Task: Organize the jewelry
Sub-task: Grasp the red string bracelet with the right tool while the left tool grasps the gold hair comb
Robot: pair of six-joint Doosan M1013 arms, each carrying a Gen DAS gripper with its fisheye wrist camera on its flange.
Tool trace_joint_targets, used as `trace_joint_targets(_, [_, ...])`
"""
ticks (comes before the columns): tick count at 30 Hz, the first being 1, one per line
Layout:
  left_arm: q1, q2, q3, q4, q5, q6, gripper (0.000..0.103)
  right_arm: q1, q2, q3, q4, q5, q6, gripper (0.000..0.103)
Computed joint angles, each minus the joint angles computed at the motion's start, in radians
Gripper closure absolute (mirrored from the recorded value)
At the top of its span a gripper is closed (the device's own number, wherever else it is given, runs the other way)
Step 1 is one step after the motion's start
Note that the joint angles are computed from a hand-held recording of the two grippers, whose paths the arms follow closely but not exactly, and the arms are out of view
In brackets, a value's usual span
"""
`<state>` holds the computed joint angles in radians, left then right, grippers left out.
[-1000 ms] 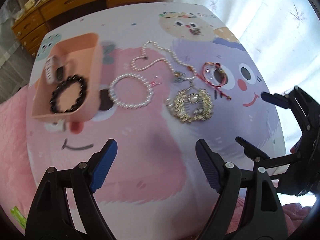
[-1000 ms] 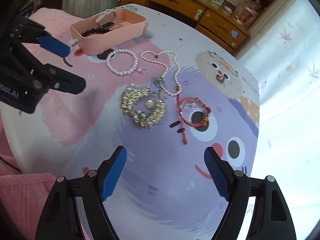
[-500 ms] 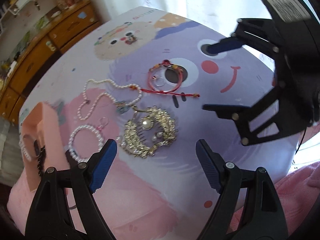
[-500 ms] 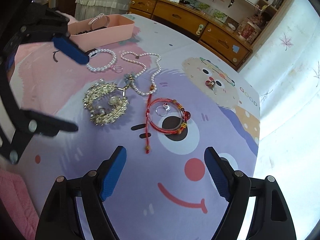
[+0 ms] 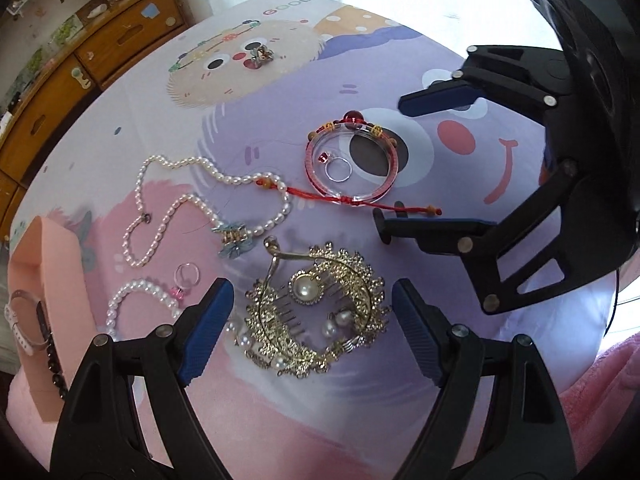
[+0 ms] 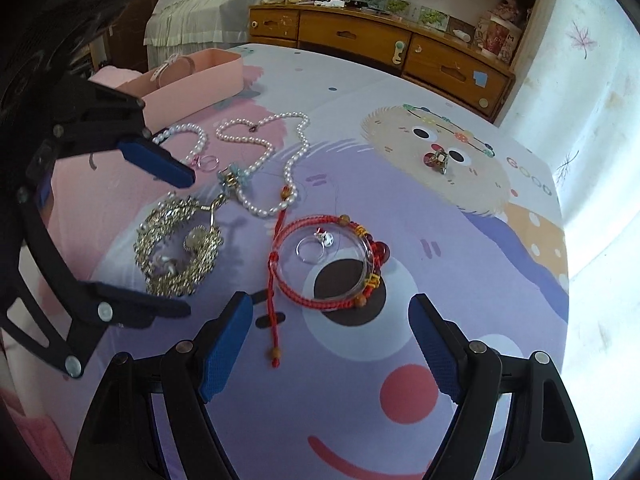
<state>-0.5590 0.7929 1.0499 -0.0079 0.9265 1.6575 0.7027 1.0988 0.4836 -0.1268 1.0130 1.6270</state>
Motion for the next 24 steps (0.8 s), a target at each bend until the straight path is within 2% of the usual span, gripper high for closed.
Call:
trace_joint_targets(5, [0.014, 0.014, -0.016, -0.064, 0.007, 0.023, 0.023, -0.013, 0.058, -0.111, 0.055, 0.051, -0.017, 0.022])
trace_joint_targets(8, [0.016, 0.011, -0.009, -0.072, -0.010, 0.024, 0.023, -0.018, 0.075, -0.142, 0.084, 0.061, -0.019, 0.022])
trace_joint_targets(12, [0.015, 0.002, 0.007, -0.072, -0.027, 0.027, 0.030, -0.016, 0.072, -0.136, 0.096, 0.047, -0.047, 0.040])
trace_joint_targets(19, [0.011, 0.009, -0.013, -0.056, 0.007, -0.014, 0.032, -0.015, 0.088, -0.171, 0.099, 0.077, -0.039, 0.042])
trace_joint_targets(20, [0.010, 0.007, -0.012, -0.051, 0.004, -0.021, 0.037, -0.017, 0.087, -0.172, 0.105, 0.082, -0.042, 0.042])
trace_joint_targets(22, [0.006, 0.011, -0.025, -0.028, 0.030, -0.041, 0.037, -0.018, 0.095, -0.191, 0.114, 0.102, -0.045, 0.042])
trace_joint_targets(24, [0.004, 0.008, -0.025, -0.020, 0.032, -0.053, 0.037, -0.019, 0.080, -0.163, 0.116, 0.091, -0.048, 0.042])
